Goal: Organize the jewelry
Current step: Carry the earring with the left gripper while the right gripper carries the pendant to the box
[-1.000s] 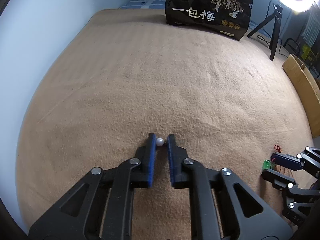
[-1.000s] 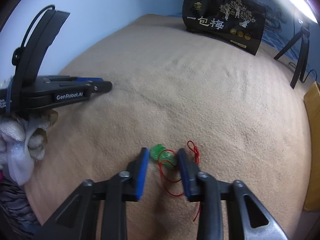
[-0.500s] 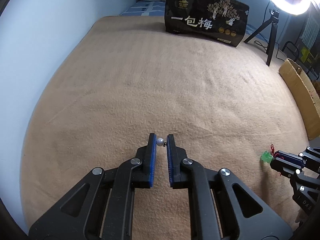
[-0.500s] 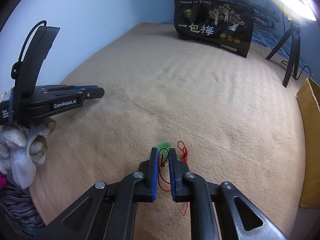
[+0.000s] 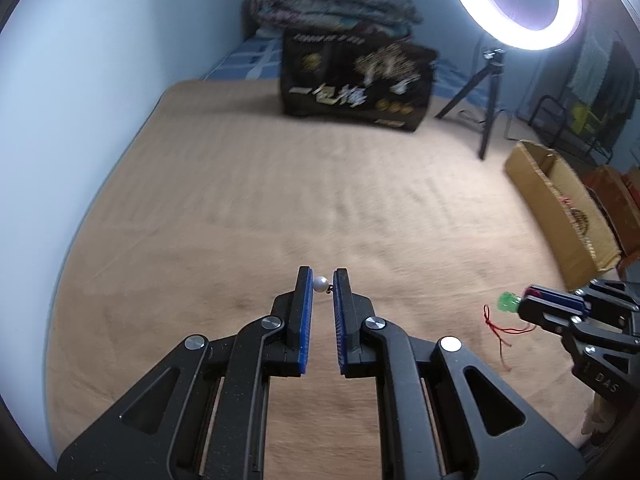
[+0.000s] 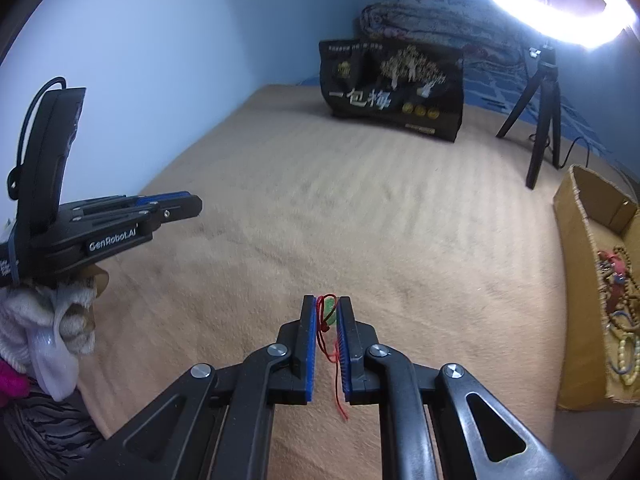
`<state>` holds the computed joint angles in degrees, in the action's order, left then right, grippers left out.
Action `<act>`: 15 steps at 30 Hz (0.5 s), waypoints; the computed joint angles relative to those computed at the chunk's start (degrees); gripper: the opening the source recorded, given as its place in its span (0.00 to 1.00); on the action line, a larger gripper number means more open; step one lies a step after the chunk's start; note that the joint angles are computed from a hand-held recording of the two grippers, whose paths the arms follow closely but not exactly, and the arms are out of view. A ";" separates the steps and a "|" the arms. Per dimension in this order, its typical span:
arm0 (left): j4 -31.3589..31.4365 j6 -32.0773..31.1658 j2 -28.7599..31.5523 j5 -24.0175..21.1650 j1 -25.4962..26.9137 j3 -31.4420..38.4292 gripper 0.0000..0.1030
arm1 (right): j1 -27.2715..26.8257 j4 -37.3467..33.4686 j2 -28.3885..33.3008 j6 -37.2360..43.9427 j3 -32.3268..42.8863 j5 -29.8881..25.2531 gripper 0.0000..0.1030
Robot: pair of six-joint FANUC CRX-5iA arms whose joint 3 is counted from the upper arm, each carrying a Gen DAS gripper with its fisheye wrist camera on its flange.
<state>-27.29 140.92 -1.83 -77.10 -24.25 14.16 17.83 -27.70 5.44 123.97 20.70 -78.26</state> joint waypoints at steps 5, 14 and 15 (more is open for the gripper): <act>-0.68 -0.60 1.78 0.14 -2.33 3.90 0.08 | -1.53 -0.81 -0.19 0.02 2.60 -1.17 0.07; -2.26 -2.33 6.88 1.41 -5.95 13.03 0.08 | -5.06 -1.15 0.56 -0.28 7.83 -2.13 0.07; -2.36 -2.72 7.67 1.66 -6.37 14.29 0.08 | -5.63 -1.24 0.77 -0.31 8.51 -2.28 0.07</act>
<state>-29.65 138.20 5.84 -75.44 -30.62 28.46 12.19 -28.94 6.21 123.65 29.21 -80.54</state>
